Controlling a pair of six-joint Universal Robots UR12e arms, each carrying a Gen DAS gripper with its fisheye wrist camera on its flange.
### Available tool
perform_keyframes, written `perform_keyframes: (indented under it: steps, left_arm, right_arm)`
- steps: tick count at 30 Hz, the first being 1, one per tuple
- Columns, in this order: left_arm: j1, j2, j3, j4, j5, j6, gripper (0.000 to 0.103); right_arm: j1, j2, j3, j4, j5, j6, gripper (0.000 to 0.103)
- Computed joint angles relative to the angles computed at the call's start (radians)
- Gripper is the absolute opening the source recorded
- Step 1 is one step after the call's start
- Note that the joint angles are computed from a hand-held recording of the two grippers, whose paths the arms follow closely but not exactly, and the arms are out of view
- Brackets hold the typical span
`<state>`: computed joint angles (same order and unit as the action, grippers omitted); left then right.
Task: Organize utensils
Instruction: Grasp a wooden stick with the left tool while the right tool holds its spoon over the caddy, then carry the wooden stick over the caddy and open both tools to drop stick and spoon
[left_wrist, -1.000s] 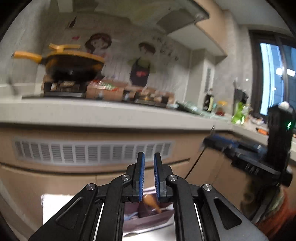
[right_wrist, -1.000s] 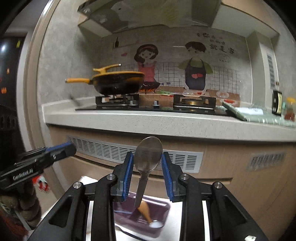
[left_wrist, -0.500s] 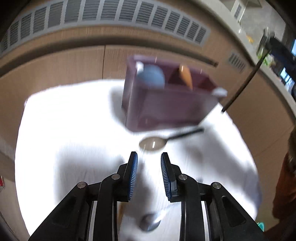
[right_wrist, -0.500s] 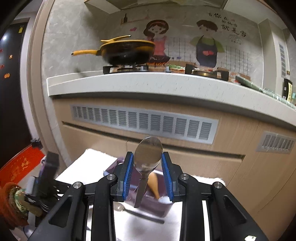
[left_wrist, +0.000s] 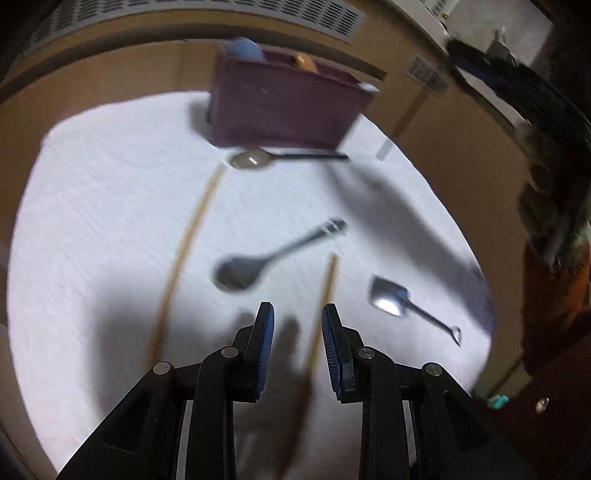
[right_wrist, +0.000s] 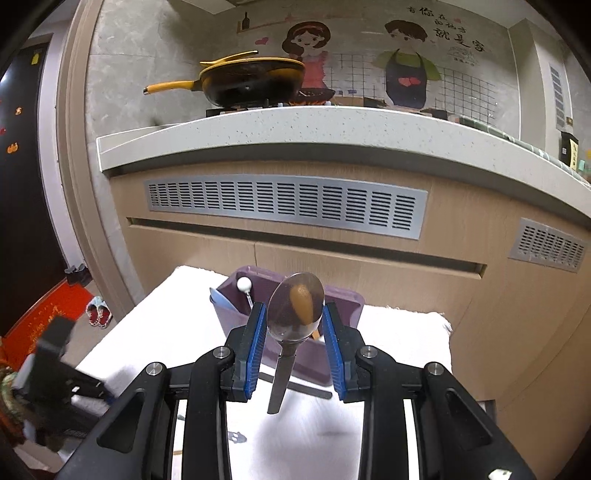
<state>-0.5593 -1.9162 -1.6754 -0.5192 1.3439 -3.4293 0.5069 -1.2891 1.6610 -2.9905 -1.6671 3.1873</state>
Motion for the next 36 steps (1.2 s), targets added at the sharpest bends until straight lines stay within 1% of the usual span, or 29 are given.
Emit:
perform_keyframes:
  steps: [1, 2, 5, 9, 11, 12, 13, 14, 15, 18, 22, 24, 26, 28, 31, 34, 36]
  left_arm:
    - [-0.012, -0.008, 0.010, -0.016, 0.009, 0.024, 0.028]
    - [-0.024, -0.019, 0.026, -0.035, 0.035, 0.040, 0.028]
    - [-0.063, -0.064, 0.096, -0.118, 0.165, 0.099, 0.028]
    - [-0.089, -0.099, 0.155, -0.164, 0.273, 0.152, 0.028]
    - [-0.093, -0.106, 0.170, -0.180, 0.282, 0.153, 0.027]
    - [-0.092, -0.107, 0.172, -0.181, 0.277, 0.152, 0.024]
    - [-0.090, -0.110, 0.175, -0.180, 0.267, 0.144, 0.019]
    - [-0.088, -0.111, 0.176, -0.176, 0.261, 0.129, 0.007]
    - [-0.087, -0.110, 0.174, -0.166, 0.262, 0.108, 0.006]
    - [-0.079, -0.092, 0.142, -0.072, 0.248, 0.052, 0.006]
    - [-0.054, -0.059, 0.088, 0.091, 0.207, -0.068, 0.006]
    - [-0.050, -0.052, 0.075, 0.162, 0.216, -0.105, 0.006]
    - [-0.047, -0.051, 0.076, 0.205, 0.229, -0.122, 0.006]
    - [-0.048, -0.048, 0.079, 0.259, 0.254, -0.125, 0.006]
    - [-0.043, -0.057, 0.126, 0.356, 0.284, -0.101, 0.006]
    - [-0.044, -0.071, 0.203, 0.464, 0.323, -0.038, 0.006]
    - [-0.047, -0.093, 0.270, 0.529, 0.350, 0.018, 0.006]
  right_arm:
    - [-0.001, 0.000, 0.000, 0.004, 0.003, 0.009, 0.028]
    - [-0.001, 0.001, 0.001, 0.008, 0.006, 0.022, 0.028]
    - [0.002, -0.006, 0.012, 0.003, 0.012, 0.044, 0.028]
    - [0.013, -0.033, 0.052, -0.031, -0.029, 0.028, 0.028]
    - [0.014, -0.046, 0.070, -0.042, -0.051, 0.024, 0.028]
    - [0.013, -0.051, 0.077, -0.045, -0.059, 0.024, 0.028]
    - [0.012, -0.055, 0.082, -0.047, -0.065, 0.026, 0.028]
    - [0.009, -0.059, 0.087, -0.051, -0.066, 0.032, 0.028]
    - [0.007, -0.062, 0.092, -0.055, -0.063, 0.035, 0.028]
    - [0.001, -0.068, 0.103, -0.073, -0.054, 0.040, 0.028]
    - [-0.005, -0.070, 0.108, -0.061, -0.039, 0.056, 0.028]
    - [-0.008, -0.069, 0.110, -0.053, -0.028, 0.069, 0.028]
    - [-0.009, -0.065, 0.107, -0.045, -0.021, 0.079, 0.028]
    - [-0.011, -0.061, 0.101, -0.040, -0.017, 0.090, 0.028]
    - [-0.011, -0.055, 0.082, -0.071, -0.024, 0.088, 0.028]
    - [-0.010, -0.046, 0.038, -0.142, -0.048, 0.060, 0.028]
    - [-0.006, -0.035, -0.011, -0.184, -0.080, 0.022, 0.028]
